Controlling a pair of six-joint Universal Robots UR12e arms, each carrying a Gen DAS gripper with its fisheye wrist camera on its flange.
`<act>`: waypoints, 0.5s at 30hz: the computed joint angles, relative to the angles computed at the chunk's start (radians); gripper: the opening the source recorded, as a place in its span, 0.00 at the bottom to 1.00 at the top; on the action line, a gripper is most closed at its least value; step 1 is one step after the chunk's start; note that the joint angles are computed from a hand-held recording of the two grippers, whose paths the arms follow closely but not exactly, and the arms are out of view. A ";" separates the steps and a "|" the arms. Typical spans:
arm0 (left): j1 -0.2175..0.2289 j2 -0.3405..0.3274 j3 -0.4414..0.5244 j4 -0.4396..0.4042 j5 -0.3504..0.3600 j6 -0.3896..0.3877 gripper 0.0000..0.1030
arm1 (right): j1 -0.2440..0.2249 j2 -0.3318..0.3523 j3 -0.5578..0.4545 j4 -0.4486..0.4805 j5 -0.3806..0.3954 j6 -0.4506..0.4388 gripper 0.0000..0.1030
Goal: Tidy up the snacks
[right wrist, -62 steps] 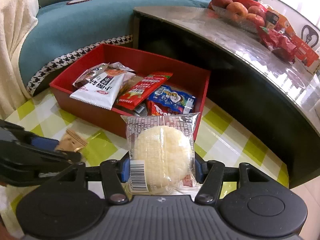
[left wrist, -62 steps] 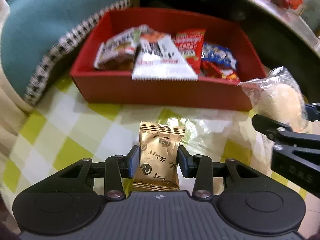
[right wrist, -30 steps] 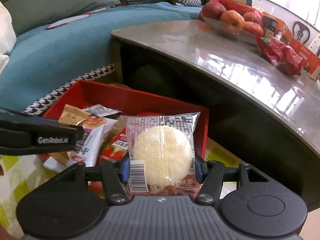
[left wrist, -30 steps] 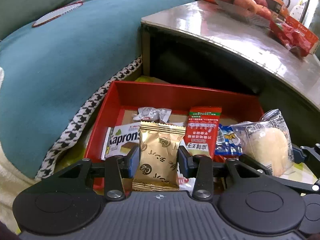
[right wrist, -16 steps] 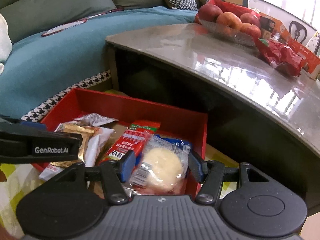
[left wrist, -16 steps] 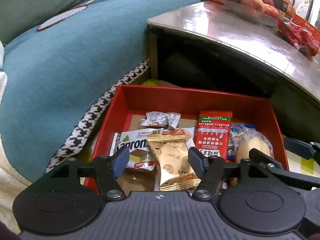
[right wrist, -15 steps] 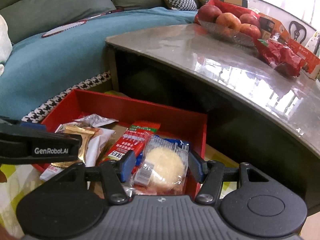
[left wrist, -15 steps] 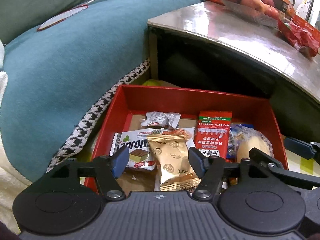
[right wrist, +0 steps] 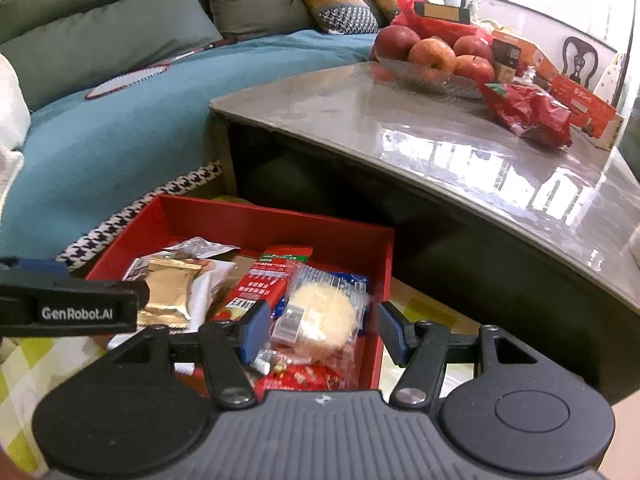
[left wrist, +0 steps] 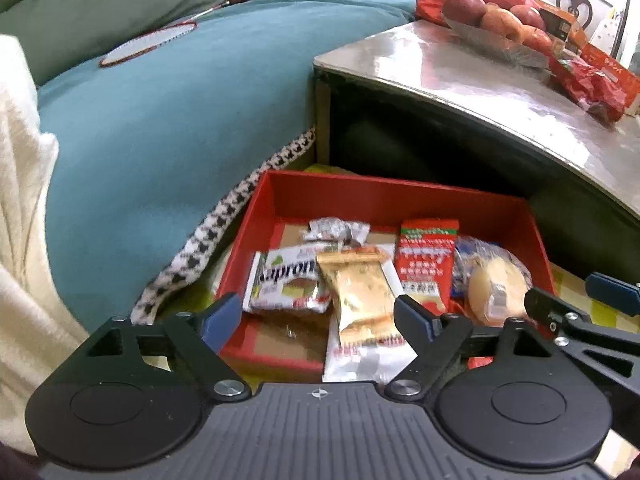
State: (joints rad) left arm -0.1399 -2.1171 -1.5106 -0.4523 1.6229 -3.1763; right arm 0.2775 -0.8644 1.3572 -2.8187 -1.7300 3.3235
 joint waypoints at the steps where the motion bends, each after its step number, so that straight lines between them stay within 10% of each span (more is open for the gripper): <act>1: 0.002 0.008 -0.011 0.000 -0.006 -0.001 0.86 | 0.002 -0.008 0.011 -0.004 -0.004 0.001 0.60; 15: 0.003 0.102 -0.156 0.058 -0.038 -0.001 0.97 | 0.022 -0.101 0.151 -0.051 -0.023 0.054 0.60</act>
